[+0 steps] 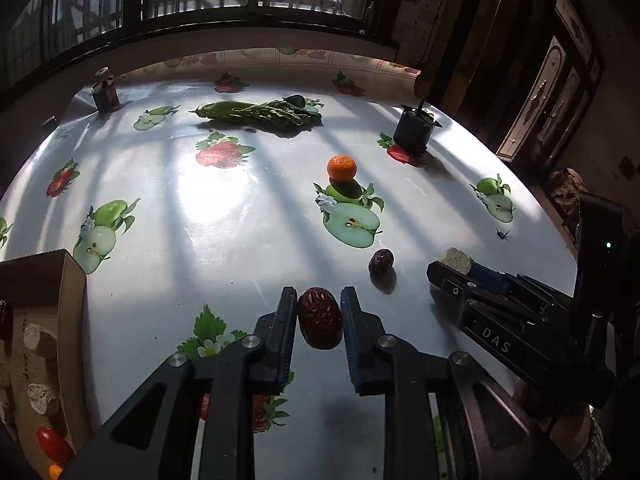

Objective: Organize fruits
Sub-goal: 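Grasp a red date with the left tool while the right tool grasps a round rice cake, then carry the date and rice cake into the box and open both tools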

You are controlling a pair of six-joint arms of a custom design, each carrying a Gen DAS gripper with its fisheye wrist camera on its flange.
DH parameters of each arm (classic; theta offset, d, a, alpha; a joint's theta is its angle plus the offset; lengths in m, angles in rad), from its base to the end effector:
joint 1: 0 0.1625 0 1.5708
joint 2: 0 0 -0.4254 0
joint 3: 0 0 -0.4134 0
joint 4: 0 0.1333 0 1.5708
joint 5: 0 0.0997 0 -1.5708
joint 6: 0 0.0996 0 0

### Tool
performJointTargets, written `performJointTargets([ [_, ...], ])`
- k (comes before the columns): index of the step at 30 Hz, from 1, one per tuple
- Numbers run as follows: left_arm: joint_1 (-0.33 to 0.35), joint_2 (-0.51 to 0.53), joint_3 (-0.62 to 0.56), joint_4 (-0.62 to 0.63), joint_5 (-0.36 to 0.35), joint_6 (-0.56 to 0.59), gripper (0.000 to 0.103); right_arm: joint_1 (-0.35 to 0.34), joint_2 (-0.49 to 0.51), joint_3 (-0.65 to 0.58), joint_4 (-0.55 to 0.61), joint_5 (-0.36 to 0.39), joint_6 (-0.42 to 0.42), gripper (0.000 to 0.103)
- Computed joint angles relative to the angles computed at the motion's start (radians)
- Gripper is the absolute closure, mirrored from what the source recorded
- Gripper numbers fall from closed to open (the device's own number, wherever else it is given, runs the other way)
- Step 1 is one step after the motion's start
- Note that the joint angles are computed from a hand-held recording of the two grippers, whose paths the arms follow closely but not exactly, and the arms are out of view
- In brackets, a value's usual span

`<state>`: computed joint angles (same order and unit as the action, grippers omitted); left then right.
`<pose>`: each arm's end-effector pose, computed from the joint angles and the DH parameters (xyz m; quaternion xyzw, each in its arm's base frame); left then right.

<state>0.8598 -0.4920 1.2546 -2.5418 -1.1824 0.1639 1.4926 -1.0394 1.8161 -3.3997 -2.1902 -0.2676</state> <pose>-0.3863 -0.7105 0.0083 0.3952 0.8925 -0.1501 0.1572 0.0260 -0.6342 0.2859 -0.0745 -0.8344 0.4258 0.3419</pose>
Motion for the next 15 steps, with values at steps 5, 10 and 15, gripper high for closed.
performJointTargets([
  [5, -0.007, -0.086, 0.124, -0.086, 0.018, 0.002, 0.082, 0.016, 0.012, 0.001, -0.017, -0.021, -0.016, 0.065],
  [10, -0.005, -0.157, 0.22, -0.122, 0.043, -0.017, 0.082, 0.049, -0.018, 0.052, -0.008, -0.02, 0.008, 0.065],
  [15, -0.001, -0.208, 0.295, -0.15, 0.055, -0.033, 0.082, 0.096, -0.063, 0.137, -0.028, -0.014, 0.044, 0.064],
])
